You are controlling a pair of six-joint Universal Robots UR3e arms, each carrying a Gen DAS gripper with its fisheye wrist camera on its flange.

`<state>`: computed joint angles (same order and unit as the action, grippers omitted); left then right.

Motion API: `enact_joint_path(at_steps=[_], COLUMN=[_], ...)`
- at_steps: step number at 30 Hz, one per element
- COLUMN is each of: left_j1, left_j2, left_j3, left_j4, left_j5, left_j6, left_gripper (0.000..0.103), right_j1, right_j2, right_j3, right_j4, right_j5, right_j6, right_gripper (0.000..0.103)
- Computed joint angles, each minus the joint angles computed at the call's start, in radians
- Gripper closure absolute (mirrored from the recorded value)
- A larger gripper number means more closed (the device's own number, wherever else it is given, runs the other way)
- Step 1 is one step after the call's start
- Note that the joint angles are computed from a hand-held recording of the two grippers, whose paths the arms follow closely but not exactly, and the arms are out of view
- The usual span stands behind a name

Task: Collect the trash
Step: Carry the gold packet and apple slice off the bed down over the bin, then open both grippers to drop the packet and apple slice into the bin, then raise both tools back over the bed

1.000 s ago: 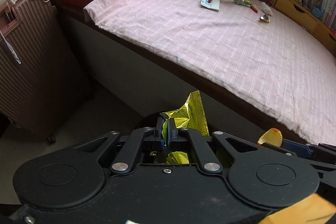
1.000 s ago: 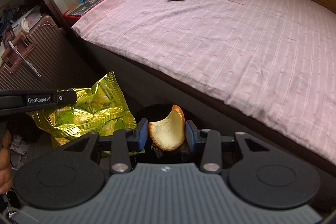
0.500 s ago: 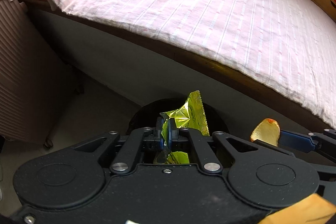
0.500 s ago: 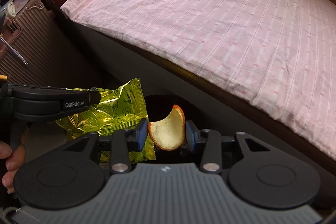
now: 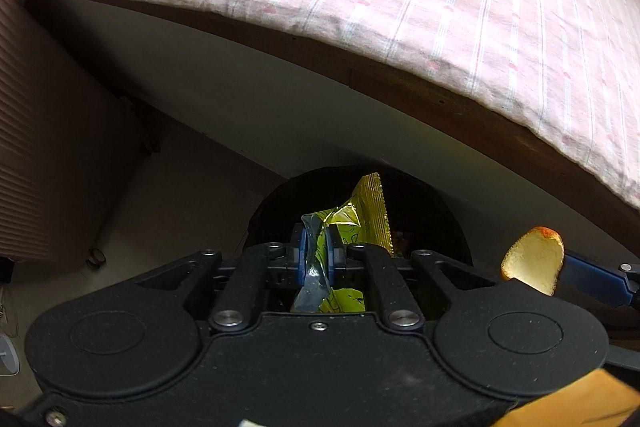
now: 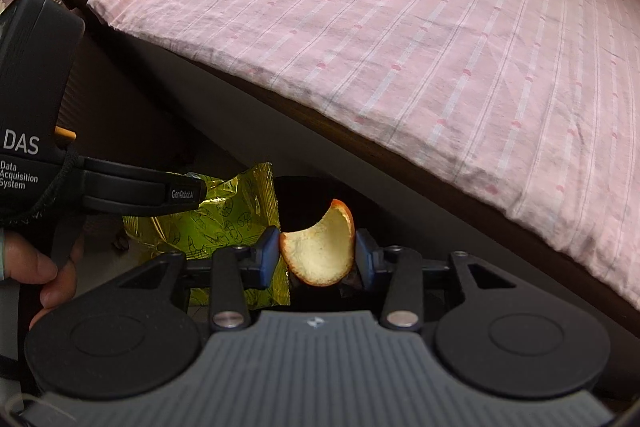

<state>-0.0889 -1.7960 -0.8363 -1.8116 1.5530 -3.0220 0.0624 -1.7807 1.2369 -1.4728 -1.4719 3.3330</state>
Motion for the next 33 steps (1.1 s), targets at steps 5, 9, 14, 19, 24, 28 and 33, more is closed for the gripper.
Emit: enact_joint_path(at_steps=[5, 9, 14, 19, 24, 28, 33], left_j1=[-0.005, 0.003, -0.003, -0.006, 0.006, 0.02, 0.037], left_j2=[-0.034, -0.048, -0.061, -0.072, -0.073, -0.059, -0.039], left_j3=[-0.013, -0.022, -0.011, 0.004, 0.01, 0.021, 0.089], left_j4=[0.016, 0.019, 0.006, -0.015, -0.028, -0.036, -0.066], left_j5=[0.005, 0.005, -0.002, 0.0, -0.009, -0.016, -0.035], left_j6=[-0.016, -0.026, -0.039, -0.046, -0.042, -0.042, -0.038], left_gripper=[0.091, 0.086, 0.07, 0.06, 0.055, 0.052, 0.048], right_j1=[0.004, 0.001, -0.001, -0.008, -0.004, 0.003, 0.012], right_j2=[0.012, 0.015, 0.026, 0.022, 0.014, 0.012, 0.01], right_j3=[0.044, 0.075, 0.106, 0.13, 0.145, 0.143, 0.107], right_j4=[-0.038, -0.065, -0.102, -0.118, -0.122, -0.13, -0.121], right_j5=[-0.002, 0.001, 0.002, 0.01, 0.009, 0.002, -0.006], right_j6=[-0.006, -0.004, 0.008, 0.007, 0.008, 0.018, 0.036], right_gripper=[0.056, 0.055, 0.05, 0.038, 0.036, 0.033, 0.031])
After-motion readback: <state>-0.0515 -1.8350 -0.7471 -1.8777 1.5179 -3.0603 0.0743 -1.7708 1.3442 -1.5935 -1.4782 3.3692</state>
